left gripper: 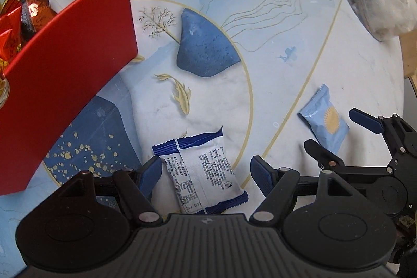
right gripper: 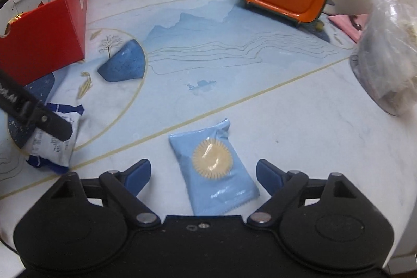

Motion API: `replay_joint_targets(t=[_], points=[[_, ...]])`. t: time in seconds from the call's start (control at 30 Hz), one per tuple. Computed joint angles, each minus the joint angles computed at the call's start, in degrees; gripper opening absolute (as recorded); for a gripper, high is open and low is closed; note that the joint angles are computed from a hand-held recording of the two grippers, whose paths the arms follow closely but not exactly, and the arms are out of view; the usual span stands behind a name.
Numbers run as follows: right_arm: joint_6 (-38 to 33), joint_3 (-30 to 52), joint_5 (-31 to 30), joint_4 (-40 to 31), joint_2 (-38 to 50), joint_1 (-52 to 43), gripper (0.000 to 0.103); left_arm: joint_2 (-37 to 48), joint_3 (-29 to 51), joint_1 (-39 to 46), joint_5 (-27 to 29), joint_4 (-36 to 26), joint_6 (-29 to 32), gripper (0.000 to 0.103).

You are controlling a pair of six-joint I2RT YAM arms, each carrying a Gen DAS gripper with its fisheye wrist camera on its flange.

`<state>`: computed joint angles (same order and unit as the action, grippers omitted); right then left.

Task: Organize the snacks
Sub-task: 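Grasp the white-and-blue pastry with left tool while right tool grasps light-blue biscuit packet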

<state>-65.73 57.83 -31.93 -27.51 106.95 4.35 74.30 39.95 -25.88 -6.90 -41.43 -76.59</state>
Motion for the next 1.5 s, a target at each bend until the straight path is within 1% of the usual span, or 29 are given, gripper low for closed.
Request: replay_joint_targets(t=[0.07, 0.17, 0.37, 0.43, 0.47, 0.5, 0.53, 0.57, 0.63, 0.7, 0.8, 0.87, 1.0, 1.1, 1.23, 1.33, 1.37, 1.4, 1.5], points=[[-0.8, 1.0, -0.1, -0.6, 1.3, 0.6, 0.088, 0.6, -0.2, 0.6, 0.8, 0.9, -0.7, 0.075], [-0.9, 1.7, 0.4, 0.6, 3.0, 1.3, 0.085, 2.0, 0.2, 0.1, 0.7, 1.5, -1.5, 0.075], [0.2, 3.9, -2.1, -1.8, 5.3, 0.7, 0.082, 4.0, 0.4, -2.0, -1.2, 1.8, -3.4, 0.075], [-0.1, 3.9, -3.2, -2.6, 5.4, 0.3, 0.074, 4.2, 0.6, -2.7, -1.8, 1.7, -3.7, 0.075], [-0.3, 3.4, -3.7, -2.4, 5.1, 0.1, 0.072, 4.3, 0.7, -3.0, -2.0, 1.6, -3.5, 0.075], [-0.5, 2.7, -4.1, -2.0, 4.6, -0.2, 0.068, 4.4, 0.7, -3.4, -2.4, 1.6, -3.4, 0.075], [-0.4, 2.2, -4.4, -1.9, 4.3, -0.4, 0.060, 4.5, 0.7, -3.9, -2.8, 1.5, -3.4, 0.074], [-0.5, 1.6, -4.9, -1.7, 3.8, -0.7, 0.056, 4.8, 0.7, -4.4, -3.2, 1.6, -3.4, 0.074], [-0.2, -0.1, -5.2, -0.7, 2.6, -1.2, 0.051, 4.9, 0.8, -5.4, -4.2, 1.1, -3.6, 0.070], [0.5, -2.2, -5.4, 0.5, 1.0, -1.7, 0.048, 4.7, 0.9, -6.4, -5.1, 0.4, -3.5, 0.062], [1.9, -6.1, -5.1, 2.8, -1.8, -2.6, 0.047, 3.1, -0.4, -7.1, -5.9, 0.7, -2.8, 0.055], [3.9, -9.1, -4.6, 4.7, -4.2, -3.0, 0.047, 1.7, -1.5, -7.0, -5.8, 1.1, -2.2, 0.053], [9.0, -15.9, -2.3, 8.8, -10.1, -3.8, 0.047, -1.2, -3.4, -8.1, -6.4, 0.4, -2.8, 0.051], [11.6, -20.4, -0.6, 9.4, -15.0, -4.8, 0.046, -3.7, -4.9, -8.8, -6.6, -0.7, -3.0, 0.050], [11.7, -25.7, 0.1, 6.8, -22.0, -7.4, 0.046, -8.9, -6.6, -10.3, -6.2, -3.8, -3.4, 0.045], [12.0, -29.1, 0.3, 3.5, -27.5, -9.5, 0.046, -12.5, -7.4, -12.4, -6.6, -6.5, -4.0, 0.042], [12.1, -30.4, 0.5, 2.3, -29.9, -10.1, 0.046, -13.5, -7.8, -13.0, -6.7, -7.1, -4.0, 0.033], [12.1, -31.5, 0.6, 0.9, -32.1, -10.7, 0.046, -14.4, -8.1, -13.5, -6.6, -7.5, -3.7, 0.030], [11.5, -34.1, 0.8, -4.2, -39.0, -12.2, 0.046, -16.9, -9.5, -13.2, -5.5, -8.2, -3.1, 0.030]])
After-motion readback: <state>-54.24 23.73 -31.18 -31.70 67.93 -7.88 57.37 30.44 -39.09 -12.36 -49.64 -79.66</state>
